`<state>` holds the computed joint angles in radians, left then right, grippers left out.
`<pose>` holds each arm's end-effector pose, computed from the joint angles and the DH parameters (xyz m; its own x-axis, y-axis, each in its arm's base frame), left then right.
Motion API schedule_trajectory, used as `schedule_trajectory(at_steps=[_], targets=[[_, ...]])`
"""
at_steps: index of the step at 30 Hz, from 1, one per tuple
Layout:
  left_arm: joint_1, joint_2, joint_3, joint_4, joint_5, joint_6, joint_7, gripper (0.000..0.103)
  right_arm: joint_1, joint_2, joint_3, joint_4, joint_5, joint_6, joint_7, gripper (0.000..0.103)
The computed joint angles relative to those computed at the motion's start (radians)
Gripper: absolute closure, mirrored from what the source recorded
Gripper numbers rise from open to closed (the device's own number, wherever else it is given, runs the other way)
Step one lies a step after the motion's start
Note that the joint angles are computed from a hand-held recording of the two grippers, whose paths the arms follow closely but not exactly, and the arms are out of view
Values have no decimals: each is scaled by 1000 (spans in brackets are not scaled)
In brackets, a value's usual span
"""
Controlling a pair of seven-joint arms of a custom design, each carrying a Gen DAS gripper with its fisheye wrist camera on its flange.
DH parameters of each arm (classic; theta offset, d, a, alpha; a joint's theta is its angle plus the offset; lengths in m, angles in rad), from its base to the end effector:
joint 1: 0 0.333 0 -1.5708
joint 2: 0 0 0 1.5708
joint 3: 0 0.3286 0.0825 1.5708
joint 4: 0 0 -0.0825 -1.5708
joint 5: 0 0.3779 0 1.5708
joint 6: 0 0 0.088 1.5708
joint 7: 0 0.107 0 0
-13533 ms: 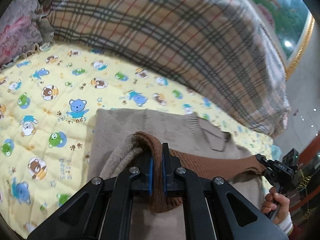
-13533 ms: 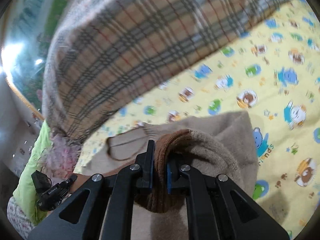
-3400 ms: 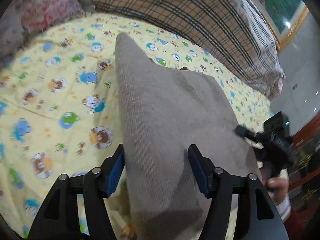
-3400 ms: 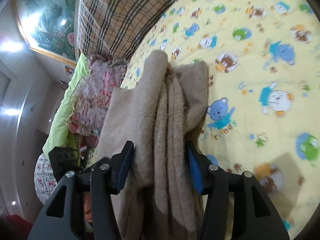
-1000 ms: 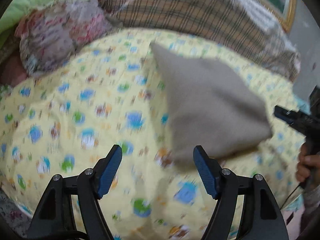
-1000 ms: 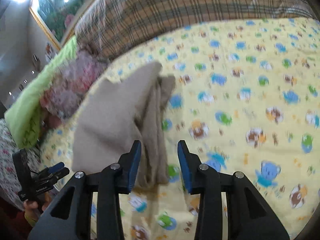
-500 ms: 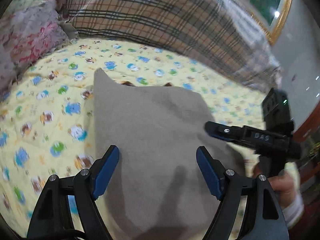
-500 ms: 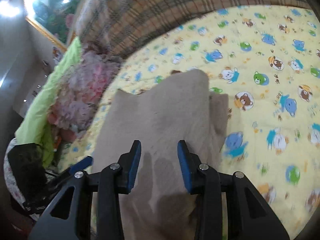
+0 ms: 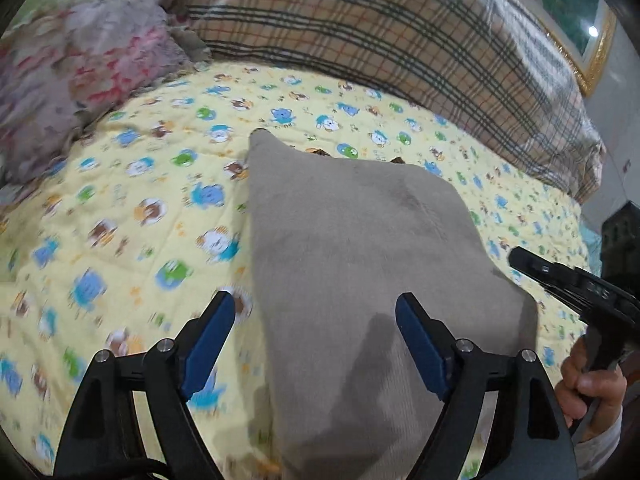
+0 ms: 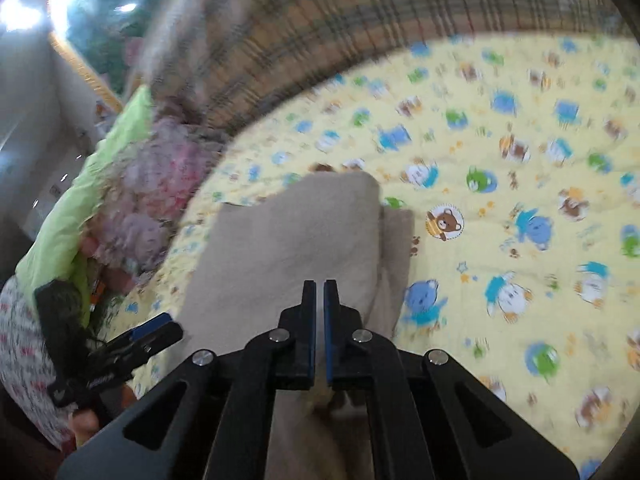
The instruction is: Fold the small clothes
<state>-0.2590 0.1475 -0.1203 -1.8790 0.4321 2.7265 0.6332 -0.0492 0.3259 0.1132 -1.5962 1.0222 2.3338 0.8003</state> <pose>0.5904 -0.2476 0.5264 0.1330 -0.9587 0.2513 -0.7284 -0.2665 -0.6313 0.6908 0.0478 0.5116 0.3932 -0.7443 -0.5398 -0.7827 0.0371 -0.6213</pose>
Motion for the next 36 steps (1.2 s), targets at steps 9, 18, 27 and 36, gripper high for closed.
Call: schedule_trajectory(at_steps=[9,18,27,36], targets=[[0,-61,-51,-84,114,-113,-110,19,49,-124,-63,-201,-33,13,-65,99],[-1,-123,-73,-156,107,-88,-116,19,41,-202,-71,-315,4,62,-81,98],[13,-237,-152,-274,162,-91,-200,17,91,-373,-147,-518,111,89,-217,76],[50,-219,-169,-255,220,-83,-242,16,151,-383,-163,-526,161,113,-292,69]])
